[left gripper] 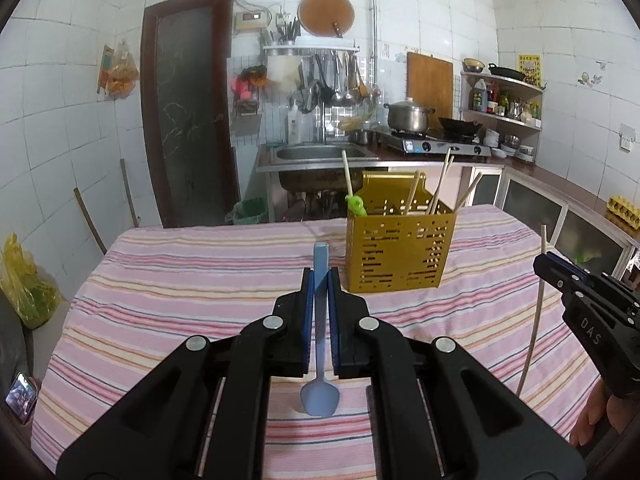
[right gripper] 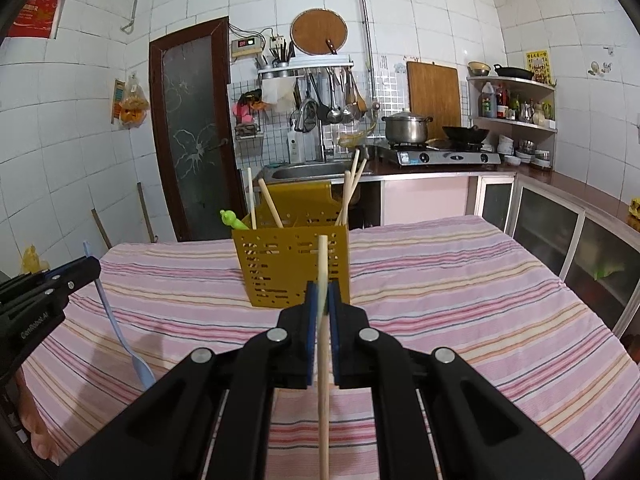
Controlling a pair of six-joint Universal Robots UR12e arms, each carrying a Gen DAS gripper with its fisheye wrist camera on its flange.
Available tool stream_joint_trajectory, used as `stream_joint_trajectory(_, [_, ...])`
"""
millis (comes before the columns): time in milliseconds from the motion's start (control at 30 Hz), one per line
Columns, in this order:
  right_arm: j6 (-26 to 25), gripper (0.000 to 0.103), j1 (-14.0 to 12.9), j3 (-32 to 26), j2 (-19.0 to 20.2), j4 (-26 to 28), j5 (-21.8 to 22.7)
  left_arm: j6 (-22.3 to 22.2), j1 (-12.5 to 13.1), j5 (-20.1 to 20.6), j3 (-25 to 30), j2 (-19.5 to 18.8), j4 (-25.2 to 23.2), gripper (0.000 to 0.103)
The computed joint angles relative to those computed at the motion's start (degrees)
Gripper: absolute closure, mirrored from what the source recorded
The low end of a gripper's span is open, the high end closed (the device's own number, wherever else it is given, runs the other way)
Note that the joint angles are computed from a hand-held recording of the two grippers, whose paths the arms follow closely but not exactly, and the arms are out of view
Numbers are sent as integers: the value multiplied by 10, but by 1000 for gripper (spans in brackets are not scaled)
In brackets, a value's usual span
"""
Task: Organize utensils
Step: 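Lift the spoon and chopstick and carry both above the yellow holder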
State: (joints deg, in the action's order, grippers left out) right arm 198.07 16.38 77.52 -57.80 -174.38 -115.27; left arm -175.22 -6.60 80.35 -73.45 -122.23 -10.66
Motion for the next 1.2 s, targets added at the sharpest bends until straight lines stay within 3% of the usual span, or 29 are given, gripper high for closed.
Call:
stream_joint_trajectory(333, [-16, 97, -3, -14, 3, -16, -9, -17, -2, -12, 23, -11, 19, 97])
stream_joint_trajectory(767, [-43, 97, -11, -61, 20, -22, -7, -38, -7, -33, 90, -43, 9, 97])
stream_joint_trajectory(1100, [-77, 97, -19, -132, 48, -27, -6, -54, -12, -40, 186, -86, 0, 97])
stream_joint_trajectory(1200, [-92, 97, -22, -169, 62, -28, -8, -59, -15, -39, 237, -110, -7, 97])
